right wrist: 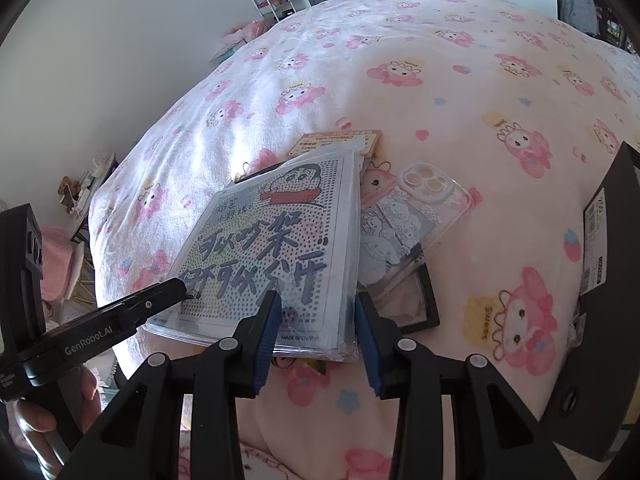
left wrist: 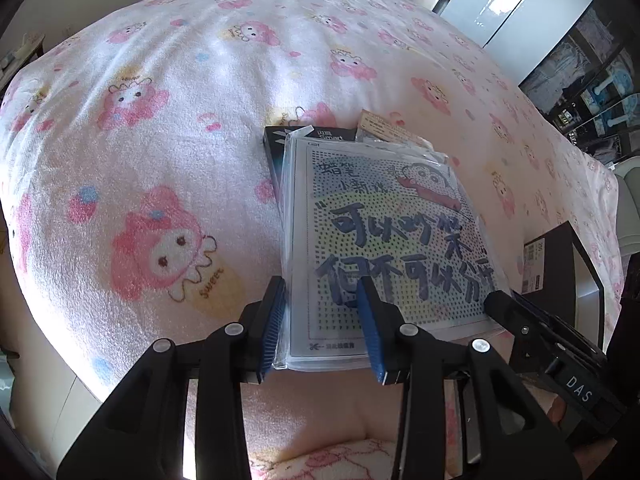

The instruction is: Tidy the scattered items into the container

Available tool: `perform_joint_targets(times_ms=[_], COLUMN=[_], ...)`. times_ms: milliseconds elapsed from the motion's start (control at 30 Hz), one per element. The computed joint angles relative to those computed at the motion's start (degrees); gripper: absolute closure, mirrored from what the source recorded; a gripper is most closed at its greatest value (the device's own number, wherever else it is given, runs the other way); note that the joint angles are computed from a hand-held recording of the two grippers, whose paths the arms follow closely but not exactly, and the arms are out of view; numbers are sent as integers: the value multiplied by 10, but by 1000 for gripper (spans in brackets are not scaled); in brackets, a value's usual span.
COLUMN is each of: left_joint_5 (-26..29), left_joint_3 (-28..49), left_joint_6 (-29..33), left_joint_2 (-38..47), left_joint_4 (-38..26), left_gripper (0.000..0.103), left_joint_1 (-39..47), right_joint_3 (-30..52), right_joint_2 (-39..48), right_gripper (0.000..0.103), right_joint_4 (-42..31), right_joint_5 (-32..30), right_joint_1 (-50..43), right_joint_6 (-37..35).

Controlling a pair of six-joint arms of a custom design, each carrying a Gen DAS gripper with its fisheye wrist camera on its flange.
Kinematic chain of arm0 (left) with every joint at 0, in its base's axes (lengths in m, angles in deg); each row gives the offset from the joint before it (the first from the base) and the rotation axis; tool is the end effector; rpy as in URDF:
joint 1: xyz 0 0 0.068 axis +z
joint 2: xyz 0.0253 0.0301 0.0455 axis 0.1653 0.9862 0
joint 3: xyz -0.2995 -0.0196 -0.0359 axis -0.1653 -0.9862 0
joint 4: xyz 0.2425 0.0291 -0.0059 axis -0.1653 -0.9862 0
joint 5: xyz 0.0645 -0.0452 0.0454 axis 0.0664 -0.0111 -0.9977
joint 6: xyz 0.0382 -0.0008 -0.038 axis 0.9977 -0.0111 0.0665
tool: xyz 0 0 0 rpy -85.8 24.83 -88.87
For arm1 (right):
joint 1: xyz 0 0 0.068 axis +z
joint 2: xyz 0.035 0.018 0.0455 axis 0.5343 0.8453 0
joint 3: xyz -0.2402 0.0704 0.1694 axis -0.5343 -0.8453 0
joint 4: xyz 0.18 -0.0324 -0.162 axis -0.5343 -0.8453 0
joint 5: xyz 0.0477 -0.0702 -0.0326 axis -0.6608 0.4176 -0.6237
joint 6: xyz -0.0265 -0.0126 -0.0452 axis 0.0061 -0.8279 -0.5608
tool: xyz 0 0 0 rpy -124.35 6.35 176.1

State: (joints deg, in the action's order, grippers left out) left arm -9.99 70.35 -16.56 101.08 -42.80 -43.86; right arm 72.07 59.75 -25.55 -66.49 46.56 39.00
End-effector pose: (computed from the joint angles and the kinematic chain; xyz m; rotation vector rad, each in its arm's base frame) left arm 0.1743 -0.2153 0.1813 -0.7220 2.5939 -0.2719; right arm 0.2787 0.0849 0.1880 -0.5023 2.6391 0.5903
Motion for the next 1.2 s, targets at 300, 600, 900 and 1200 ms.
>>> perform_joint_targets(times_ms=[300,600,900,1200], left_joint_5=[8,30,-29,-50], left_joint_3=[-70,-74,30,111], left_joint_6=[16,54,41,28], left_joint_2=[-35,-9,-32,-23], left_joint_4=[64,129,-14,-38], left_gripper=[53,54,58,58], left_joint_1=[-10,22,-53,-119], right_joint_3=[-57,-54,-67,-79], right_joint_2=[-21,48,-70,-188], right_gripper=[69,67,67,67], right_joint_4=[-19,59,-3,-120], right_joint_5=[-50,-26,-28,-102], right_joint_1=[-59,-16,-58,-199], right_joint_6=[-50,6,-4,-80])
